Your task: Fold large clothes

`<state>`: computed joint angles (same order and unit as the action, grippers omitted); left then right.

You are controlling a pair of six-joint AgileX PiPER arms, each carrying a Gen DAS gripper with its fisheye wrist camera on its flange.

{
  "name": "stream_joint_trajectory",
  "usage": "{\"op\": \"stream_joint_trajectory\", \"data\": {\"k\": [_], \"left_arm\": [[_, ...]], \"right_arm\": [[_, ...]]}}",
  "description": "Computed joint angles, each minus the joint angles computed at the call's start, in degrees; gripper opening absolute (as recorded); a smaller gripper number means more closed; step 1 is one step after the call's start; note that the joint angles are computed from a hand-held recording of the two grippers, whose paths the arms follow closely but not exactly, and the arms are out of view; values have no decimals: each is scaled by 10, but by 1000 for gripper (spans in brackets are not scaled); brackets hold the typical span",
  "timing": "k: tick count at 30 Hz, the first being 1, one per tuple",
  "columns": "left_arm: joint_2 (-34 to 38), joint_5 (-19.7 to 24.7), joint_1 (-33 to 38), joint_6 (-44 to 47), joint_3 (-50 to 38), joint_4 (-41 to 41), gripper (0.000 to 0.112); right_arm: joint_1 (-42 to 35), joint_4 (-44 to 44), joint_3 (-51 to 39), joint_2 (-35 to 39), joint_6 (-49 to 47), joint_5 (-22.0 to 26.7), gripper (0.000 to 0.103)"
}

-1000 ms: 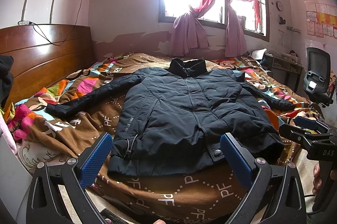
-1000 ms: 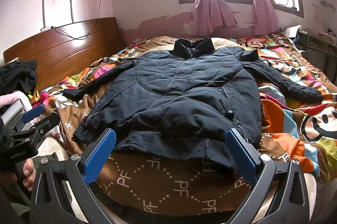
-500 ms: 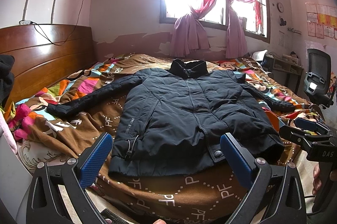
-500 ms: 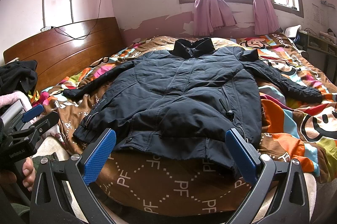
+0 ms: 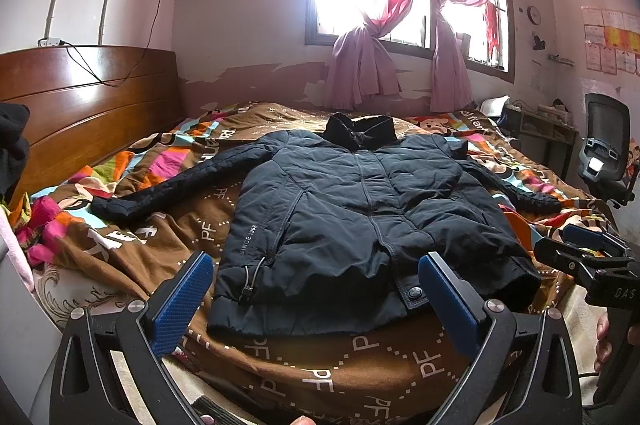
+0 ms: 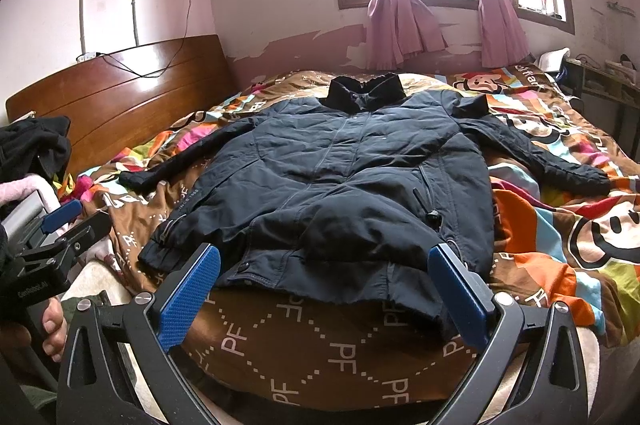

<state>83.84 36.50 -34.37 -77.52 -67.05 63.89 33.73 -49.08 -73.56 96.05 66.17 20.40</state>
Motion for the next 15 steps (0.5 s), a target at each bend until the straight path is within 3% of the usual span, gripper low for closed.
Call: {"op": "stream_joint_trajectory", "data": {"k": [9,15], "left_arm": [[12,11,9,38,-25,-32,103],[59,42,10,13,-69,6,103]], "right_arm": [[-3,3,0,4,-1,0,102],[-13,17,-7,19,-9,-4,102]]}}
